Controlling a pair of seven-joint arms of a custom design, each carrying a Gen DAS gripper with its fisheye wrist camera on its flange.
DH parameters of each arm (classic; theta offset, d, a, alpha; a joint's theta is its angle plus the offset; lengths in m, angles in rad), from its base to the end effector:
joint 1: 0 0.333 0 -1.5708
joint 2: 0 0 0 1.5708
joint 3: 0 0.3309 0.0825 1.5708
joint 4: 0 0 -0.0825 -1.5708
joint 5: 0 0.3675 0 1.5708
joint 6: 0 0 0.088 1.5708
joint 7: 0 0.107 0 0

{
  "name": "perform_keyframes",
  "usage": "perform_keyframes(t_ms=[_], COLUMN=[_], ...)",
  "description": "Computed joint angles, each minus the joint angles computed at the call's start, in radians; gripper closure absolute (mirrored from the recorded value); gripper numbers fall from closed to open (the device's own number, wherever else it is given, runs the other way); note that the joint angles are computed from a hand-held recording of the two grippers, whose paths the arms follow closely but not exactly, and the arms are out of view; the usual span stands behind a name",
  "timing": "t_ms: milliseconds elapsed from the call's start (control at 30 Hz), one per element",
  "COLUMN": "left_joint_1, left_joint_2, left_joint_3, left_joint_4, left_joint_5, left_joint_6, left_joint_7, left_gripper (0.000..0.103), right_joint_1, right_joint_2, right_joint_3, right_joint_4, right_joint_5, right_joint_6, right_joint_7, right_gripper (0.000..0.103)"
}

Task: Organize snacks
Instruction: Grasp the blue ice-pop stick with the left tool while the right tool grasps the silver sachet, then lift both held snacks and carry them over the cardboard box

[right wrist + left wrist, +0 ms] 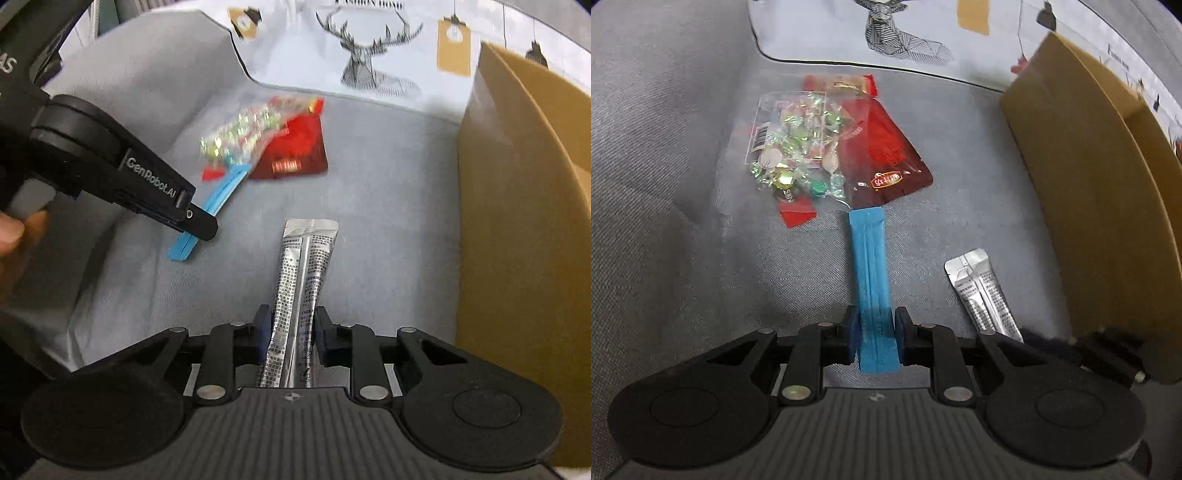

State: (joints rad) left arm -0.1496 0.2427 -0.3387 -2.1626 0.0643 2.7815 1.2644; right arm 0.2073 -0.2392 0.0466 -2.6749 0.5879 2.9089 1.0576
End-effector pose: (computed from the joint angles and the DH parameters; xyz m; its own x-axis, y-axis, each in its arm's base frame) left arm 0.5217 -0.2720 0.3582 -0.2354 -0.9603 0.1496 -0.9198 0.1705 -0.3533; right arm 0.4172 0.0734 0.3864 0.2557 -0.9579 -0.1308 -0.8608 -0.1640 -0.4818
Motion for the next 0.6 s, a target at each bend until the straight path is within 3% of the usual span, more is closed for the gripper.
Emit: perform_keyframes(t_ms=[67, 133, 233, 367, 600], left_joint_1=[-0.005, -0.001, -0.007, -0.032, -0.051], left_joint_2=[-0.001, 0.007, 0.023, 0.043, 0.063], left_joint_3=[0.004, 0.003, 0.005, 0.024, 0.031], left_joint_4=[-0.004, 0.003, 0.021, 0.049, 0.072], left_joint_5=[0.007, 0.004, 0.023, 0.086, 0.152], left_joint_6=[0.001, -0.003, -0.019, -0.044, -0.053], left_joint_7=[-0.015, -0.013, -0.014, -0.051, -0.08], left_gripper=[0.081, 0.081, 0.076, 0.071, 0.071], right_joint_1=[-0.03, -0.02, -0.002, -0.013, -0.01], right_joint_2=[0.006, 0.018, 0.036, 0.044, 0.043], right_joint_3=[0.025, 0.014, -0.011, 0.009, 0.012], right_joint_4=[-0.01, -0.009, 0.005, -0.001, -0.009], right_joint_5=[-0.054, -0.049, -0.014, -0.048, -0.07], right_joint_6=[0.029, 0.048, 0.035, 0.058, 0.077], right_joint_7=[0.041, 0.03, -0.002, 0.002, 0.005], right_gripper=[0.066, 0.06, 0.059, 0.058, 0.059])
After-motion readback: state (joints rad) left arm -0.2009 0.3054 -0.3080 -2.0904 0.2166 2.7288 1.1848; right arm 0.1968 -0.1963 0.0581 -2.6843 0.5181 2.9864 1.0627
